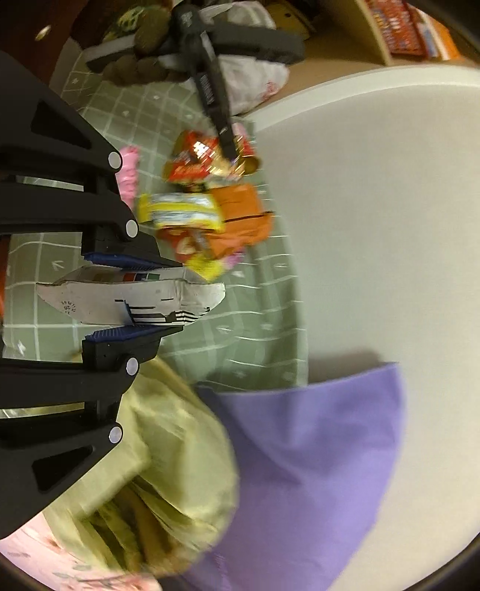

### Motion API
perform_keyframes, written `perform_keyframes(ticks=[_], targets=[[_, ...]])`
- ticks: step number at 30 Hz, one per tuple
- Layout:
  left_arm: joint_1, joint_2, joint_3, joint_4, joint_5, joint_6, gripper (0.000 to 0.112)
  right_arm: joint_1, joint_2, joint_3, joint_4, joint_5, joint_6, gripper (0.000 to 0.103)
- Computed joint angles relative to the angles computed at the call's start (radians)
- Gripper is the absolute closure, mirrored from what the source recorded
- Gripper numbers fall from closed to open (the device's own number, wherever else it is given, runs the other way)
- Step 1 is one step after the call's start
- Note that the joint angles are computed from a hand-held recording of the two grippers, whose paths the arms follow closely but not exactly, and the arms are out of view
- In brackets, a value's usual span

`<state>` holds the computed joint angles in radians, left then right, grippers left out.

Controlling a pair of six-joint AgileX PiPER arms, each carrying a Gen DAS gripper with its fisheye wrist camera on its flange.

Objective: Collect trash
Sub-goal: 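Carry the wrapper and milk carton to the yellow bag and release both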

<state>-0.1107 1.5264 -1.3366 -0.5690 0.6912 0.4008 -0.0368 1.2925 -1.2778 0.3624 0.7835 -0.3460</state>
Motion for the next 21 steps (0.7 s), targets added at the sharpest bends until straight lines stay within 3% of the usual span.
perform_keyframes(ticks=[5,12,17,21], targets=[[-0.103,0.076,-0.212,-0.053,0.008,0.034,0.094,-0.103,-0.046,-0.158,-0.050,0.085,-0.010,0.077],[-0.304,0.277,-0.567,-0.136,0.032,0.054,0.094,-0.409,-0.100,-0.256,-0.003,0.209,-0.113,0.077],[-0.432,0.467,-0.811,-0.081,0.136,-0.030,0.094,-0.657,-0.095,-0.240,0.166,0.324,-0.246,0.077],[-0.493,0.624,-0.994,0.009,0.261,-0.104,0.094,-0.731,-0.033,-0.222,0.241,0.386,-0.303,0.077]])
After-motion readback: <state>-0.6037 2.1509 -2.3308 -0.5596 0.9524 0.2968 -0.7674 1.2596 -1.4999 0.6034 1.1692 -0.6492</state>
